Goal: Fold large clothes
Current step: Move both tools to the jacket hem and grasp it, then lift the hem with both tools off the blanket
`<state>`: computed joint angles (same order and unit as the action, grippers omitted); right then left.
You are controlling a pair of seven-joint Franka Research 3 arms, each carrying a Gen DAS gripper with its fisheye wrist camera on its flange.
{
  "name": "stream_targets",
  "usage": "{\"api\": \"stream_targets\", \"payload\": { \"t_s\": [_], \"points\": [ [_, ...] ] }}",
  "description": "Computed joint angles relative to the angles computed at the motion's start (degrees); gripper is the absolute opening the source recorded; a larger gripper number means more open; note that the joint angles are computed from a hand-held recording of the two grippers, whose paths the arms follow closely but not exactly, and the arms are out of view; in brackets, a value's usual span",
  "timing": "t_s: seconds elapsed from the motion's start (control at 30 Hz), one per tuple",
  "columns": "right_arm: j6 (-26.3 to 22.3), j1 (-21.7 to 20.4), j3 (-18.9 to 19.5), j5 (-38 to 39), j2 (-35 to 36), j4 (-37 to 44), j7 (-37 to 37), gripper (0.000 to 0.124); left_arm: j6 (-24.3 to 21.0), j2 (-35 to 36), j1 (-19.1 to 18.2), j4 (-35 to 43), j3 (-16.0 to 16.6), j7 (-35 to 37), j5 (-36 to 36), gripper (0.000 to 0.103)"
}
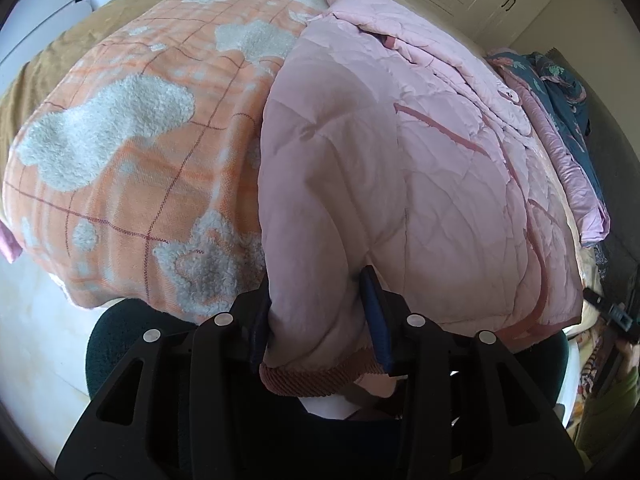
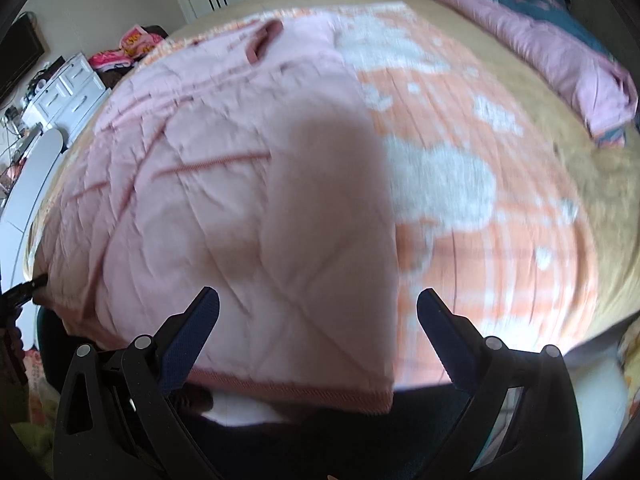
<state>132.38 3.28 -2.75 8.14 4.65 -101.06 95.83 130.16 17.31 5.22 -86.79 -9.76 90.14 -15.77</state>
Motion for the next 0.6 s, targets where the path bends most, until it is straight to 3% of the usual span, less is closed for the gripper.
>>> {"api": "stream_targets", "payload": {
  "t_s": [0.2, 0.43, 0.47, 0.5, 0.6],
  "points": [
    [-0.3, -1.2, -0.1, 9.5, -1.5, -5.1, -2.6, 0.099, 0.3, 0.3, -0.1, 0.0, 0.0, 0.0, 0.5, 0.034],
    [3.3, -1.5, 0.1, 19.2, -2.7, -8.6, -7.6, 0.098, 0.4, 0.2, -0.2, 0.0, 0.0, -0.7, 0.8, 0.034],
    [3.3, -1.5, 0.1, 19.8, -2.5, -8.2, -8.0, 0.095, 0.0, 0.2, -0.1, 0.3, 0.0, -1.1, 0.4, 0.032],
    [3.3, -1.6, 0.2, 21.7, -2.7, -8.2, -9.8, 0.080, -0.3, 0.2, 0.0, 0.5, -0.1, -1.2, 0.0, 0.028],
    [4.4, -1.4, 0.2, 22.8, -3.0, -7.9, -10.7, 0.061, 0.6, -0.6, -0.1, 0.2, -0.3, -0.5, -0.2, 0.018]
  ]
}}
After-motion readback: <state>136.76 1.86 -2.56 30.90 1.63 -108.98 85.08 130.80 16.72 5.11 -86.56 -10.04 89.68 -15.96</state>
